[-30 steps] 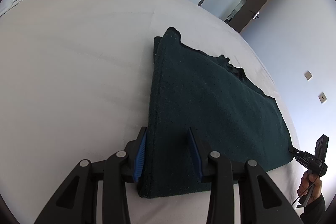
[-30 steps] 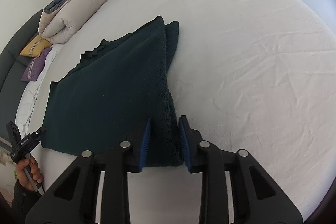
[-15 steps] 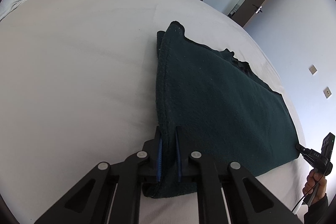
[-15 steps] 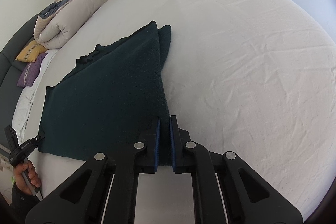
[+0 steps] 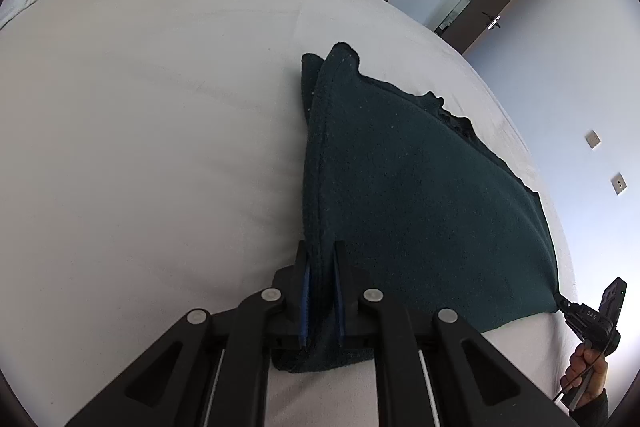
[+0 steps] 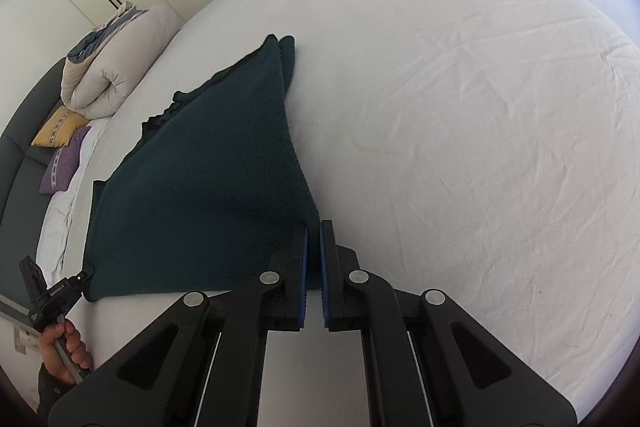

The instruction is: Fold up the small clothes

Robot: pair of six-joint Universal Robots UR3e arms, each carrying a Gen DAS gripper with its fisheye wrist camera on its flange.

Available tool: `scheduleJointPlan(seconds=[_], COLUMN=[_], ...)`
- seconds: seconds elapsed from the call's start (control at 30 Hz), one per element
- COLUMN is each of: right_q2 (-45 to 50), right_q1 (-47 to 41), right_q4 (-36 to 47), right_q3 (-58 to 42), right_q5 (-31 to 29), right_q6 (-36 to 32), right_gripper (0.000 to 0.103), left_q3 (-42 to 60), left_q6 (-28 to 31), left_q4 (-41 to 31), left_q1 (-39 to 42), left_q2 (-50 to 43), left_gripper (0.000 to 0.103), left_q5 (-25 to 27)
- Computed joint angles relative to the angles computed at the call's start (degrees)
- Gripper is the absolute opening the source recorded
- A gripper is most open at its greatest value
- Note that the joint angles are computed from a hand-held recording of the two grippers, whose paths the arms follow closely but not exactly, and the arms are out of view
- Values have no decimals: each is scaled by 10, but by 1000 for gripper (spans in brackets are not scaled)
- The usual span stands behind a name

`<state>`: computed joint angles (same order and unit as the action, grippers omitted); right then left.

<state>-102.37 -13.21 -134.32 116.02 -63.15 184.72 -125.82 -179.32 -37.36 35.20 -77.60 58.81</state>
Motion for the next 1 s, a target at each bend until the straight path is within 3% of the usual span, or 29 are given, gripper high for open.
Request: scheduleJointPlan(seconds=[0.2, 0.3, 0.53, 0.73, 0.83, 0.93, 1.0], right_q2=[-2, 2, 27, 37, 33, -2, -29], right_q1=[20, 15, 57, 54, 38, 7, 0], right_q4=[-17, -17, -22, -29, -3, 23, 13], right_q3=[2, 6, -27, -26, -33, -27, -25], right_q5=[-22, -15, -67, -61, -40, -11, -24], right_q6=[12, -1, -14, -17, -20, -13, 2], right_gripper=[4, 4, 4, 5, 7, 17, 20], left_q3=[-3, -12, -36, -47, -51, -51, -33], left_q6=[8, 5, 0, -1, 15, 39, 27], left_q4=[-20, -7, 17, 20, -2, -65, -96], left_q1=[17, 2, -17, -1, 12, 37, 24], left_q2=[6, 15, 42, 40, 57, 94, 121], left_gripper=[16, 14, 10, 10, 21, 35, 43], left_q5=[-13, 12, 47, 28, 10, -9, 31])
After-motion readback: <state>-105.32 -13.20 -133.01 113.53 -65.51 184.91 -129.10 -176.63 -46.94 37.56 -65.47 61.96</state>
